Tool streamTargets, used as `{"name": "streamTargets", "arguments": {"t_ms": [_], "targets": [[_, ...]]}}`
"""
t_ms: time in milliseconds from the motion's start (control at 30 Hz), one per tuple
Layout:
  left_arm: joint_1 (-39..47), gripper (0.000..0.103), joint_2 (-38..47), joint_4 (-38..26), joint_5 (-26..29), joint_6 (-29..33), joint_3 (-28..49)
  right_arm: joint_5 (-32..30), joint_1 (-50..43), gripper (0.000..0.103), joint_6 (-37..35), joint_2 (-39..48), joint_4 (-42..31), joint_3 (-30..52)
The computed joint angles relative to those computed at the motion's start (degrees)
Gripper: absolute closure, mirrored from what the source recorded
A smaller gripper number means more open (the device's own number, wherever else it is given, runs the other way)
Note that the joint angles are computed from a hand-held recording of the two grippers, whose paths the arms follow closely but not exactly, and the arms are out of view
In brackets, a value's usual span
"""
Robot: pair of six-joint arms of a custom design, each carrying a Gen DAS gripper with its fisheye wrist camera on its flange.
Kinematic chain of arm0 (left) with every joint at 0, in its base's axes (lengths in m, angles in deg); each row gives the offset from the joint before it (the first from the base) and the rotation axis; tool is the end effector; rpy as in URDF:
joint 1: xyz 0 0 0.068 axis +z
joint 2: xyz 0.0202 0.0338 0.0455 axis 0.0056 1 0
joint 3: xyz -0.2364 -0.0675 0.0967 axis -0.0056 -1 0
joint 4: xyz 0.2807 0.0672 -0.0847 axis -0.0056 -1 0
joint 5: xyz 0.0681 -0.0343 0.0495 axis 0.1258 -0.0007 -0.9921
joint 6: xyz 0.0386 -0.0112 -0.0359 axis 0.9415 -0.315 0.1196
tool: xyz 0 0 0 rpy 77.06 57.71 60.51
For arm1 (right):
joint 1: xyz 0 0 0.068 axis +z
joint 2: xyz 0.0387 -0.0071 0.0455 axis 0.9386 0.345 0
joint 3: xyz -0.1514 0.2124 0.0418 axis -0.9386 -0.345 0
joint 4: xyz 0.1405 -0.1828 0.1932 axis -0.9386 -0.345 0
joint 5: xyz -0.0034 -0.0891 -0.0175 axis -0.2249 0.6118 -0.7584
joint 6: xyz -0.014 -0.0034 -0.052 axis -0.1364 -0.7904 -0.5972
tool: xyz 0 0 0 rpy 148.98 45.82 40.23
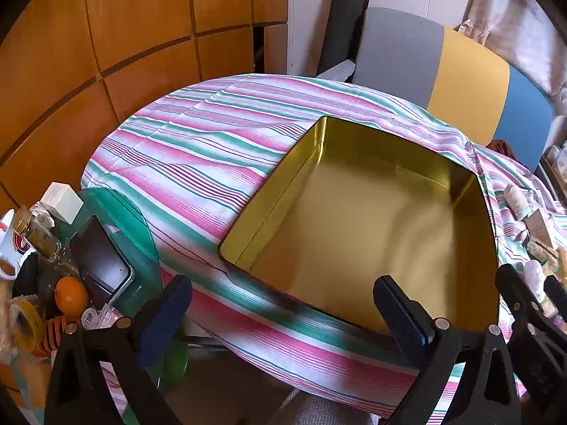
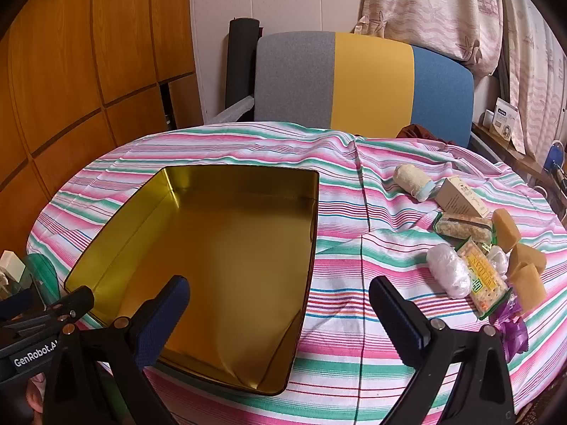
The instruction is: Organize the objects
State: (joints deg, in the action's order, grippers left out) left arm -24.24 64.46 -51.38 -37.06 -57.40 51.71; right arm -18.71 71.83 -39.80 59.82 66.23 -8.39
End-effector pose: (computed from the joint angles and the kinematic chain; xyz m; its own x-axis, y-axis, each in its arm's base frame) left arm 0.2950 -0.1221 0.1335 -0.7812 -0.1313 -0.6103 -0.1539 0.9880 -0.0155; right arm 0.2712 0.0064 0.1452 -0.6710 0.0773 -0.7375 0.0963 0.9952 0.0166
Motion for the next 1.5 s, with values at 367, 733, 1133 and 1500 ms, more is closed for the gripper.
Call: {"name": "streamTargets", "arguments": {"t_ms": [367, 733, 1133, 1500], "targets": [[-0.48, 0.000, 0.64, -0.28, -0.47, -0.43, 0.42, -0.82, -0.97, 0.000, -0.03, -1.56, 0.32, -1.05], [-7.20, 0.000, 3.37, 2.42, -2.61, 3.29, 0.81, -4.65, -6.62, 0.000, -2.12, -8.81, 7.04, -6.55], [-14.99, 0.000, 2.07, 8.40, 1.88, 5.96, -1.80, -14.75, -26.38, 0.006, -11.79, -5.72, 6.24, -9.37], [-21.34, 0.000, 0.75, 13.64, 8.62, 7.80, -3.91, -25.66, -53.94, 0.011, -19.86, 9.25, 14.62, -4.52]]}}
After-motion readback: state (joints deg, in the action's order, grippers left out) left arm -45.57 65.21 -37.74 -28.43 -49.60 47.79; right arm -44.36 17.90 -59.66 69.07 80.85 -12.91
